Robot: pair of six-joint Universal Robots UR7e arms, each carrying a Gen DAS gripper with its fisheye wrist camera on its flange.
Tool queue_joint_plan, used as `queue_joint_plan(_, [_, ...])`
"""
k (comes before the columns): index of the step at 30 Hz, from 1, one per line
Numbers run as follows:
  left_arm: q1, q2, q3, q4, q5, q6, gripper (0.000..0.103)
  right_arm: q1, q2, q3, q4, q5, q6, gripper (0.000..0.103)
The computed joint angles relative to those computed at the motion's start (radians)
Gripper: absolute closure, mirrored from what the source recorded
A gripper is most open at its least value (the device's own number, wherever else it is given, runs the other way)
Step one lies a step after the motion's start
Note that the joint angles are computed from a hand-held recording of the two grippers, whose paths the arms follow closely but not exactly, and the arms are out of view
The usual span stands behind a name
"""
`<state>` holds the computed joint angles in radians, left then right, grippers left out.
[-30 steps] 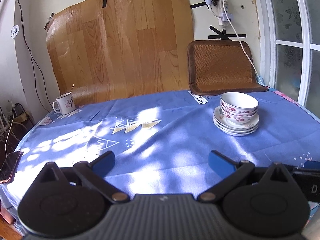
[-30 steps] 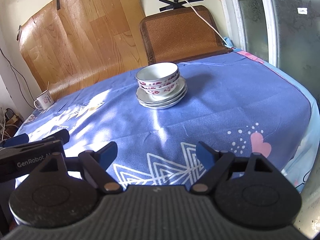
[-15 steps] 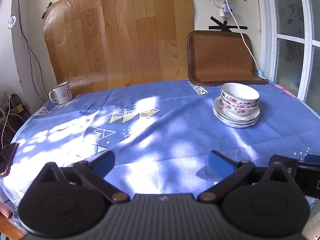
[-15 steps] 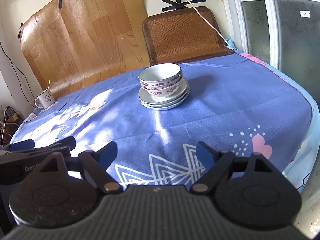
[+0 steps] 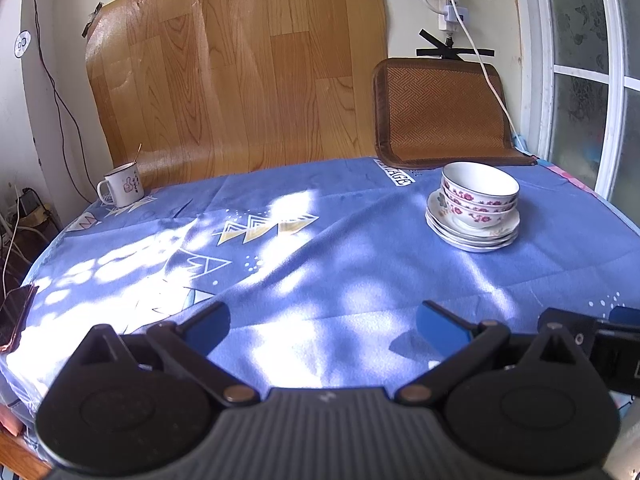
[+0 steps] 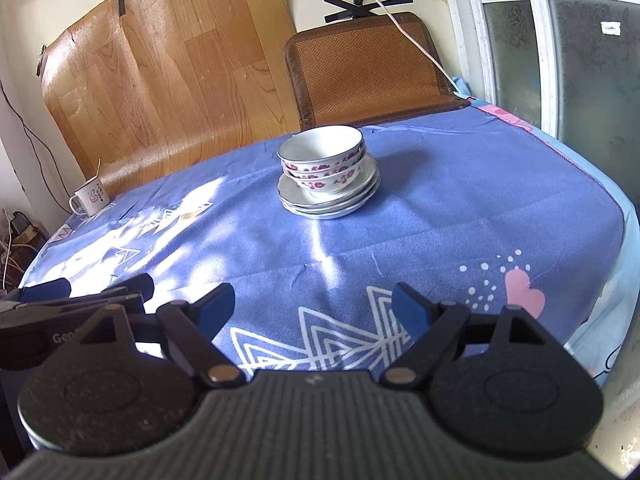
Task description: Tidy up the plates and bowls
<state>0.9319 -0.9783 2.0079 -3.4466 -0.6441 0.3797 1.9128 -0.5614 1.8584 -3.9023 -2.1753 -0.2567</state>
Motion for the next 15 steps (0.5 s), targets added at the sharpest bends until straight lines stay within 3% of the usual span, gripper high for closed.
queue_joint_plan(15, [0.003, -0.001, 0.003, 0.015, -0.001, -0.001, 0.000, -0.003, 0.001, 0.001, -0.001, 0.003, 0.003, 0.015])
